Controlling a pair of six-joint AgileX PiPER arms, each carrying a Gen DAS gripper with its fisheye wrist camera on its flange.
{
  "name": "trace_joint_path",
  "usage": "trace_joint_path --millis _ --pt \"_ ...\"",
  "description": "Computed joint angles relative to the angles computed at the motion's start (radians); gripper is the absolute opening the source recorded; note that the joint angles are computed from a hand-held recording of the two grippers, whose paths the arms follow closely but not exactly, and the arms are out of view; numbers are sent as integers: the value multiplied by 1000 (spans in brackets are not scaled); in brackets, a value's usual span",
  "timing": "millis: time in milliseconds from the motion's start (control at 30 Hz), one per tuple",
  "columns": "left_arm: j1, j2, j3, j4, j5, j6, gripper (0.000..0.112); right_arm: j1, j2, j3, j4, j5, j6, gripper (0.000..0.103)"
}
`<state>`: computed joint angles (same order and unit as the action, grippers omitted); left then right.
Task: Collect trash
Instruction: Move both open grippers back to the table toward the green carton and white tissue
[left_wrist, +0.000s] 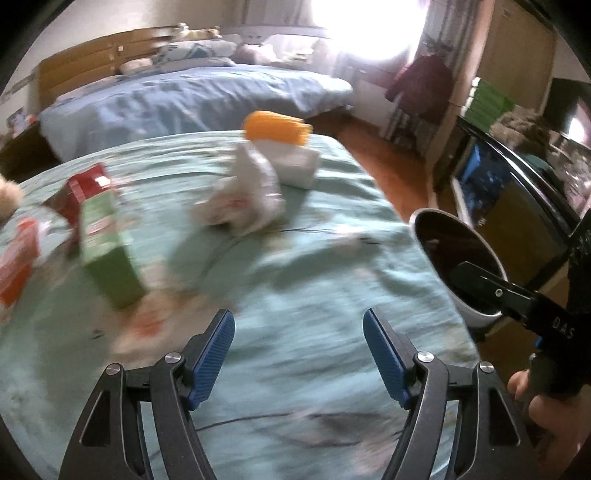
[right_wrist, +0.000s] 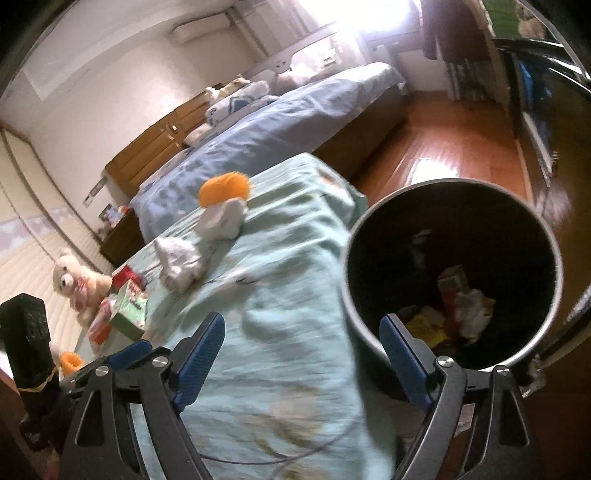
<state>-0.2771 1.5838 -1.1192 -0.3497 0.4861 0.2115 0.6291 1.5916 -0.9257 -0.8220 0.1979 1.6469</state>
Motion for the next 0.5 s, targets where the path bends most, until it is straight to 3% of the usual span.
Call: trace_joint_path --millis 500 --pt "184 -42 39 -13 13 -9 75 80 174 -240 235 39 -317 87"
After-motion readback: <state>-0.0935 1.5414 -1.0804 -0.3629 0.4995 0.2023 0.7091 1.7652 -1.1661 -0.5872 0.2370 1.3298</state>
